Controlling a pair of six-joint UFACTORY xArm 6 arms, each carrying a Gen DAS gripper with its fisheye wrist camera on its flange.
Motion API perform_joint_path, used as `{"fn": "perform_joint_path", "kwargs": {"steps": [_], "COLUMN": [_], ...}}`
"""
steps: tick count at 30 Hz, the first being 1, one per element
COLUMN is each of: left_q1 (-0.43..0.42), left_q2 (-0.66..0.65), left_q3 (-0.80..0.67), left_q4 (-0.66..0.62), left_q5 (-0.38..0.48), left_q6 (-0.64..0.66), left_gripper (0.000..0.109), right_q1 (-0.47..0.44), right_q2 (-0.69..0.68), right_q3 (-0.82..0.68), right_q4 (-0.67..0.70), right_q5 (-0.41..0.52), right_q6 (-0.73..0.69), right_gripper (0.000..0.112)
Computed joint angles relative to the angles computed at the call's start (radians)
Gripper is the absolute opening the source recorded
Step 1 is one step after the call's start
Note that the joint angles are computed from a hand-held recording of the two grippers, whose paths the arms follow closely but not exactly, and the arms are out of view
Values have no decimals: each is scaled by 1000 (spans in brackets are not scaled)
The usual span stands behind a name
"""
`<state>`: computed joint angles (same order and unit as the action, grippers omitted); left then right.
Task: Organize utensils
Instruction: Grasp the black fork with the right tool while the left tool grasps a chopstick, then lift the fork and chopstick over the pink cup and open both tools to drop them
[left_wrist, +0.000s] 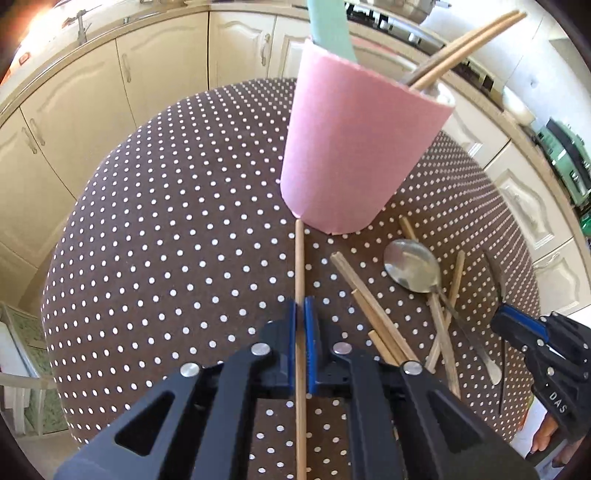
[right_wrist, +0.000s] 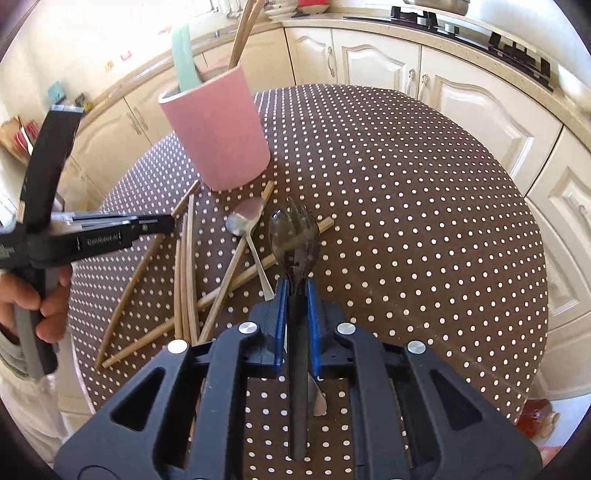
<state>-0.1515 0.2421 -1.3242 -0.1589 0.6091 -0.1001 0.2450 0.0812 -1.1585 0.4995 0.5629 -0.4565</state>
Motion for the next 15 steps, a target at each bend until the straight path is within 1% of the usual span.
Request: {"fn": "perform_joint_path", "kwargs": {"steps": [1,5,6,8,10,11,14,15], "left_q1": [15,12,9,1,-9,-19,-49,-62], "left_q2": [-55,-144,-177,-225,-264,-284,-307,-310], "left_q3": [70,170,203,244,280,297,299,298], "left_q4": [-32,-103,-132,-228,-262,-303,-452,-476], "left_q5": [-33,-142,-189,-249,-314,-359,-433,-474], "left_q6": [38,96,119,208,250,293,434,466], "left_gripper": [5,5,5,5,5,5,5,5], "right_q1": [-7,-19,-21,-22,-17,-11,9,16], "right_q2": [-2,-17,-19,-43,-58,-65,-79,-78], "right_q3": [-1,0,-5,11,11,10,-4,-14], "right_q4": [38,176,216,288,365,398,506,542], "right_q5": [5,-1,1,-12,-28,-40,-77,-87], "right_q6": [-26,-110,-136,-187,-239,-260,-340,-366], "right_gripper": [11,11,11,11,11,11,11,11]}}
